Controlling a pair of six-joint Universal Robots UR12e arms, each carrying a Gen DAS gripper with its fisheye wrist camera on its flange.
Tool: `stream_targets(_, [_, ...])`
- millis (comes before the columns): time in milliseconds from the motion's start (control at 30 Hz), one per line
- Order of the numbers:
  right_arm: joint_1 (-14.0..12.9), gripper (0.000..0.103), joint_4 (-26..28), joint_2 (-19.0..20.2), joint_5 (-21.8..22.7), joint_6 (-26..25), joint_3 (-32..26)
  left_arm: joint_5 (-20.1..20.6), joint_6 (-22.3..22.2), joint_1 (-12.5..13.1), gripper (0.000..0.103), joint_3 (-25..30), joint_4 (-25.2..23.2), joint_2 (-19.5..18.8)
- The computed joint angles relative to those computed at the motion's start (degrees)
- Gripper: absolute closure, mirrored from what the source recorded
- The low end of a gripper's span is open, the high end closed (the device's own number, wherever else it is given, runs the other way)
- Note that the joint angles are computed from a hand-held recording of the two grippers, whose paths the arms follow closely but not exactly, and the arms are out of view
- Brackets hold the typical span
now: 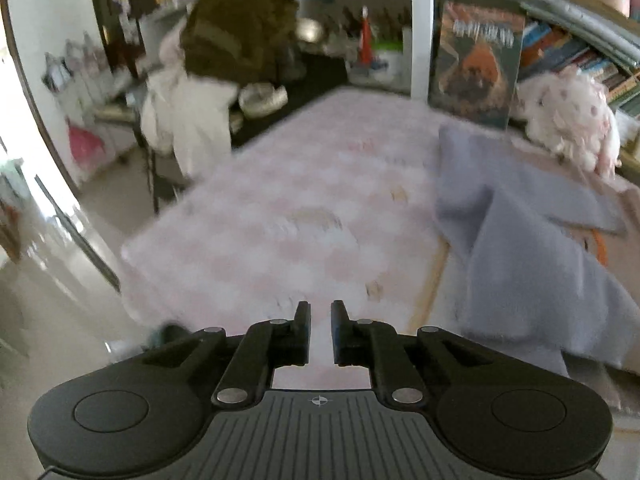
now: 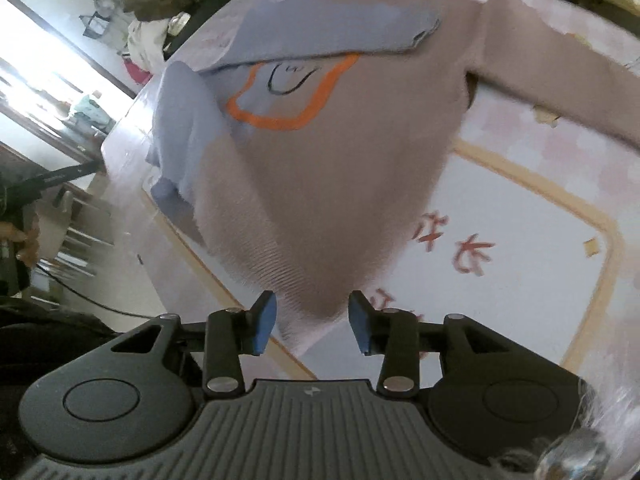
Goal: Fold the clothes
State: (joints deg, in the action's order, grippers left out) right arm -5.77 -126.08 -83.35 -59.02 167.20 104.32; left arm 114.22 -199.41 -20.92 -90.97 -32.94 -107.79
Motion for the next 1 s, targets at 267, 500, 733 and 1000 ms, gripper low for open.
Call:
stream_targets(267, [-1.6,0.064,-11.0,-0.6,0.1,11.1,2.8,-10.9,3.5,0.7,0.077,4.2,3.2,-3.6])
stream_targets(500, [1.3,0.067,-17.7,0.2,-5.4,22.6,4.7,-21.8,6.1,1.7,0.051,5.9,2.3,-5.8])
stream_targets(733, [5.1,0.070,-19.6,0.3,-15.0,31.3,5.3,-34.3,4.4,5.3,0.032,5.0,9.9,-7.5])
stream_targets(1000, [11.0,0.078,-18.8,1.4,-30.1,36.0,3.6,-55.0,-1.1,10.0,0.100,4.8,6.8,-9.2])
